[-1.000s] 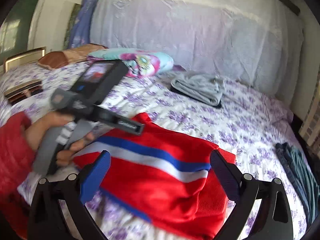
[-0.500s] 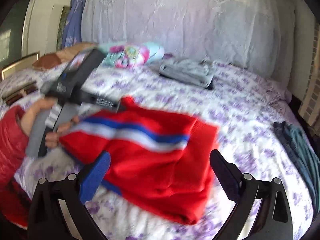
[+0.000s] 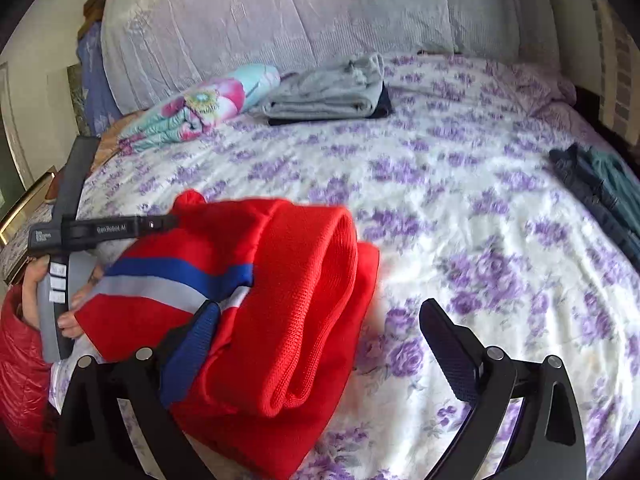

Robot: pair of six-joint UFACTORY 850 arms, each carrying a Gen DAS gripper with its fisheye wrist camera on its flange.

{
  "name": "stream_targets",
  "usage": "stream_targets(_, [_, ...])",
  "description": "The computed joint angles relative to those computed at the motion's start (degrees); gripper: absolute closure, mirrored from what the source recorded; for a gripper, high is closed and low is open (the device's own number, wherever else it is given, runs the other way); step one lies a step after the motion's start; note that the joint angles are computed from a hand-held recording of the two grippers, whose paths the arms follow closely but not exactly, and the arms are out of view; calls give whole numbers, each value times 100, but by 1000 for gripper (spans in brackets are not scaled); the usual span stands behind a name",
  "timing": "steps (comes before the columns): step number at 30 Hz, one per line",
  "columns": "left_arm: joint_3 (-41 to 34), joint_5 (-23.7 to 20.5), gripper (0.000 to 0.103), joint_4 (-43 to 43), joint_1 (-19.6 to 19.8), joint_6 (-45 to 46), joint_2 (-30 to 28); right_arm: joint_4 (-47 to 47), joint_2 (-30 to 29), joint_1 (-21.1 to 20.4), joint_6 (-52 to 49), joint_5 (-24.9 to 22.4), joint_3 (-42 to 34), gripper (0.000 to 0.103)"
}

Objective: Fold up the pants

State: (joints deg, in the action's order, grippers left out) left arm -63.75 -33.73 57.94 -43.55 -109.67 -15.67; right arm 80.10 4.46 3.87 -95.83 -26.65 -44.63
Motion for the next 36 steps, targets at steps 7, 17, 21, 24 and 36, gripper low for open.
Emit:
stream_targets(7, [770, 167, 5, 1268, -427, -1601, 619, 279, -249, -16, 151, 115, -459, 3])
stream_targets(17, [880, 521, 5, 1199, -623, -1329, 663, -170, -1052, -620, 1093, -1217, -771, 3])
stream_targets(21, [1069, 441, 5, 1460, -770, -1743, 809, 394, -686, -814, 702, -1354, -444, 3])
stream_targets(24, [1235, 327, 5, 1831, -973, -2104, 907, 222, -491, -942, 738, -1506, -312, 3])
stream_targets(36, [1119, 64, 4, 1539, -1099, -1800, 768, 157, -218, -866, 68, -1029, 122, 3])
